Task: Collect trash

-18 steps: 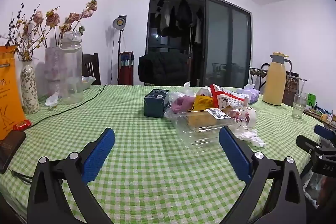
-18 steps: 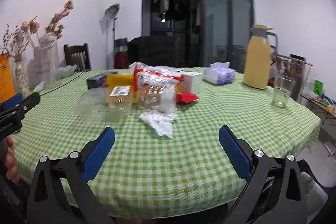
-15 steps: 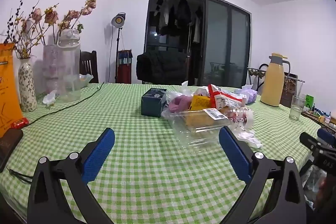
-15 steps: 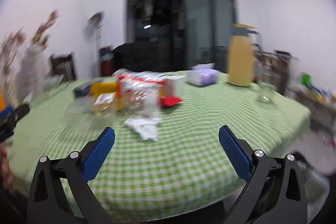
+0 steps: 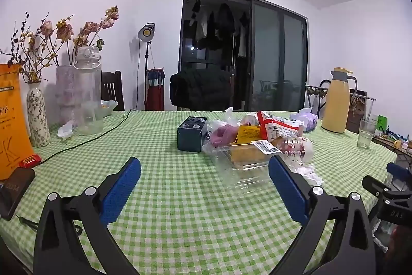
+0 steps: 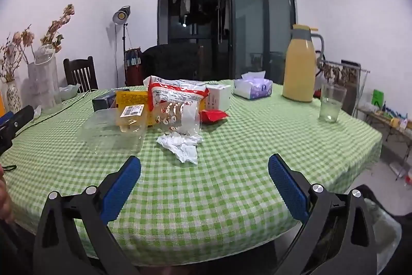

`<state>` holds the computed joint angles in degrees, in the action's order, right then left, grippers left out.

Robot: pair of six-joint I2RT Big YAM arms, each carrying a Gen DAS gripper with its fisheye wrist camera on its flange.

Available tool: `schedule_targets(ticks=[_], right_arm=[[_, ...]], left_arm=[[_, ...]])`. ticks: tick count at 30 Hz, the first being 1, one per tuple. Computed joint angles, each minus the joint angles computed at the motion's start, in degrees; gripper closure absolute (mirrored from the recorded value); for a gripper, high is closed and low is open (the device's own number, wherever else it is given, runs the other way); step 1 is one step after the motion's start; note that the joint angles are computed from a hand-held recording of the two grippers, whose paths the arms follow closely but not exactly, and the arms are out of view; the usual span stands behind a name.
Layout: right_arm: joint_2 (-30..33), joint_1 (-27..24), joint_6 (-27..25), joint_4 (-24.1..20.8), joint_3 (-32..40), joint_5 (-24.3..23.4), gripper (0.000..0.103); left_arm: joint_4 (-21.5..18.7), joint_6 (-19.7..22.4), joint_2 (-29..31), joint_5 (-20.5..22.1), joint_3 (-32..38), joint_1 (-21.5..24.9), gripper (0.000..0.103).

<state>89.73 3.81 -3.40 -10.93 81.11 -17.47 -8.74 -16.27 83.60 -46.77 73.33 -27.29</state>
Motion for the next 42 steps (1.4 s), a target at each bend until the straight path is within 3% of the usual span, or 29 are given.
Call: schedule_targets(ticks=[13, 17, 42], right_arm=[[-0.64, -0.04, 0.51, 1.32, -0.75, -1.29, 0.008], [-0.61, 0.33, -1.08, 0.45, -0.56, -1.29, 0.008], [-0.5, -0.07, 0.33, -0.89, -0.11, -2.65, 0.008]], left_arm=[[-0.96, 0.34, 0.27, 0.52, 0.51, -0.08, 0.007], [-1.09, 0.14, 0.23, 0.69, 0.46, -0.04, 0.007], [-0.7, 0.58, 0.26, 0.28, 0.12, -0.03, 0.007]])
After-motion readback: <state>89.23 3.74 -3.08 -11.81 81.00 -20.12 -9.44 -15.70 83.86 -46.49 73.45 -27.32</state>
